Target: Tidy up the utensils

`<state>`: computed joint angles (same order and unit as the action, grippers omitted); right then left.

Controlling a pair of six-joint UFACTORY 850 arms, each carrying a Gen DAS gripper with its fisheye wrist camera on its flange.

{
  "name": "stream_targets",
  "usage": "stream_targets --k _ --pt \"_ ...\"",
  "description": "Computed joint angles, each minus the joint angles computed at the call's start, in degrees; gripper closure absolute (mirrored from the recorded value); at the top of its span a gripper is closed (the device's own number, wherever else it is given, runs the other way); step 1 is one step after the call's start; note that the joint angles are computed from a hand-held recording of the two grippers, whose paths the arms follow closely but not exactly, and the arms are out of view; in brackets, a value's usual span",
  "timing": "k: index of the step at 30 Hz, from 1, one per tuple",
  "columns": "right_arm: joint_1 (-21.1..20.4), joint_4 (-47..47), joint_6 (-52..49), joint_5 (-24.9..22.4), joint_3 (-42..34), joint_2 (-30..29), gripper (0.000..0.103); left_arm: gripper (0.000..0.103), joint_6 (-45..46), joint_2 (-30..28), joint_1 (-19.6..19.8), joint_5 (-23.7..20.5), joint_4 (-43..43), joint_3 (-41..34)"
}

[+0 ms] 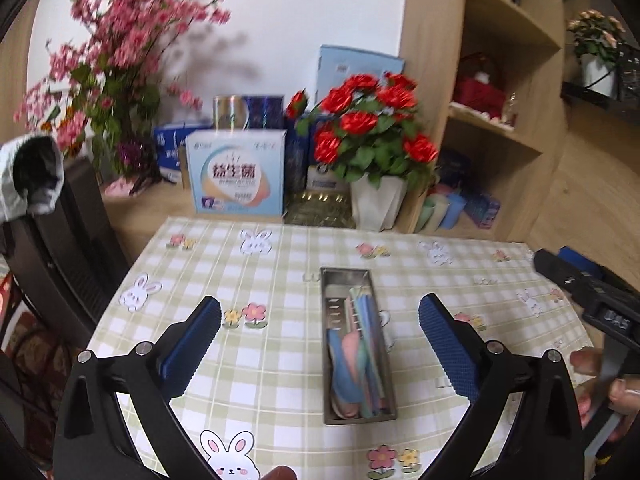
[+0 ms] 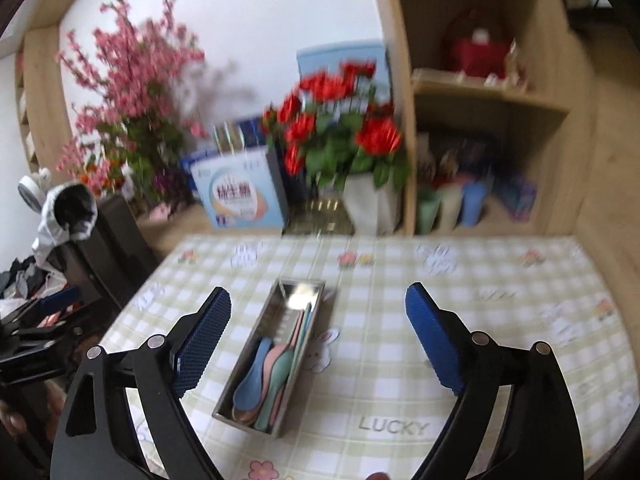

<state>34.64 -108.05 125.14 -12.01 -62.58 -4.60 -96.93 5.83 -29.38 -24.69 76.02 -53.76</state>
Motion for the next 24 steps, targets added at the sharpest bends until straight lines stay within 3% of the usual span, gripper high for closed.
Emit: stream_targets --k 6,10,13,24 --pt "2.18 -0.5 -0.21 -6.71 5.85 8.93 0.016 0.006 -2.79 3.28 -5.49 -4.16 3.15 -0.03" --pt "2.43 0.5 -0.47 -7.24 8.46 12.9 0.016 0.006 -5.52 4.79 -9.76 -10.14 6.52 0.06" --pt "2.63 1.07 -1.05 -7.84 9.72 14.68 0.016 0.006 -4.54 5.2 -11.82 -12.01 6.9 -0.49" --pt "2.36 -0.4 0.89 -8.31 11.4 16.79 0.016 0.006 -2.48 4.78 -13.54 -13.24 6.12 -1.63"
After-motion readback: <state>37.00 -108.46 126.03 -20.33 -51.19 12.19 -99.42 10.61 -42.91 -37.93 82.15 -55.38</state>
